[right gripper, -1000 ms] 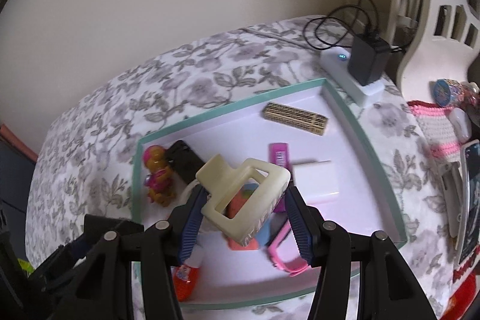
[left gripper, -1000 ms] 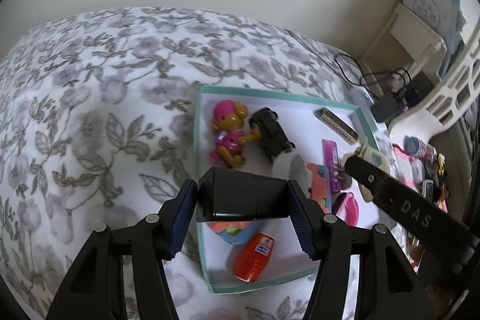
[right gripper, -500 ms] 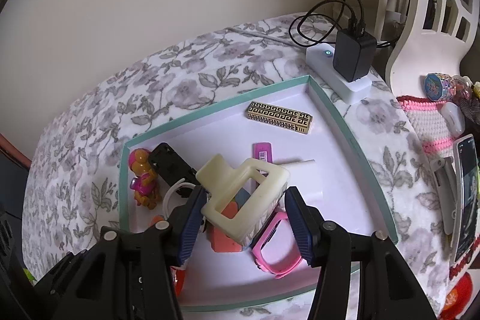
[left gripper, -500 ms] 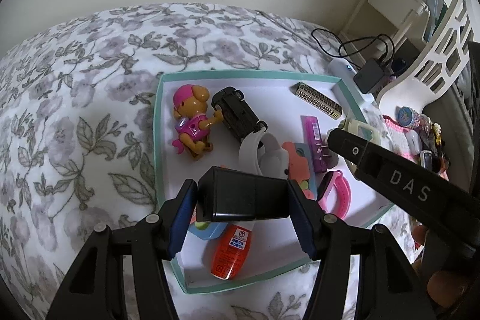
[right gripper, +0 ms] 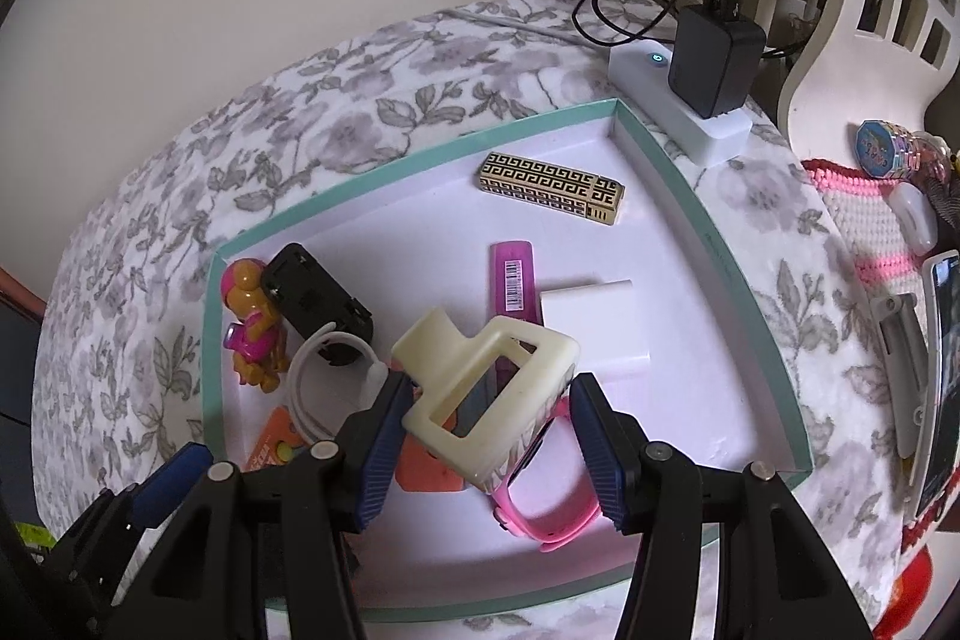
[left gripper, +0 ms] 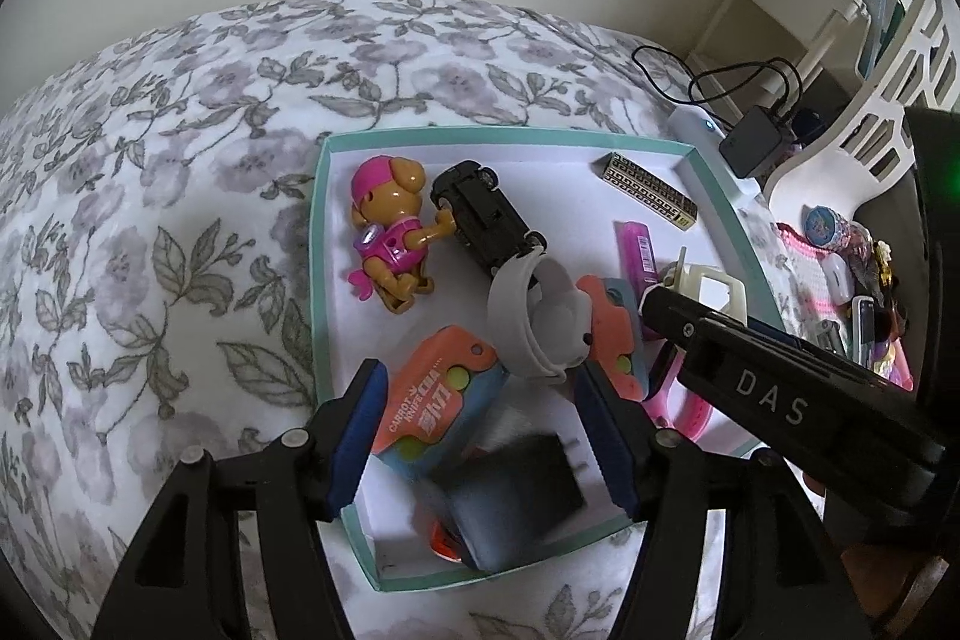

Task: Organize rigid objects
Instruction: 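Lower the charger and adapter into the tray and open both tools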

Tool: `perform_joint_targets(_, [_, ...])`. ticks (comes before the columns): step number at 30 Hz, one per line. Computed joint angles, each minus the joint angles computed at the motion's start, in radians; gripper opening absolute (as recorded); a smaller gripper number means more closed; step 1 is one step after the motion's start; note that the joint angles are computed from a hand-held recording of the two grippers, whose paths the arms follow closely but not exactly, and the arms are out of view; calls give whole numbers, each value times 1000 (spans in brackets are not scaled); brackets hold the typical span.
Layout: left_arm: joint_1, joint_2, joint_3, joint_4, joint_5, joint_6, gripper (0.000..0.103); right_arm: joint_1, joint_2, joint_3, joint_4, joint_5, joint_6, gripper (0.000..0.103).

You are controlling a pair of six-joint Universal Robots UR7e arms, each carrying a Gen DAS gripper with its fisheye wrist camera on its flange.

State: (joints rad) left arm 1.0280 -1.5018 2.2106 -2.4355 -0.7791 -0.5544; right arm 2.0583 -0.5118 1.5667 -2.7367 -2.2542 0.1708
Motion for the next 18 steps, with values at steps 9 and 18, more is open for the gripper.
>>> perform_joint_targets(9, [8,-27,-6,53,49,-86,66,3,3,-4,6,-7,3,58])
perform_joint_targets(18, [20,-60,-17,148,113,-213,67,5,5,-3,-9,-20,-8,67])
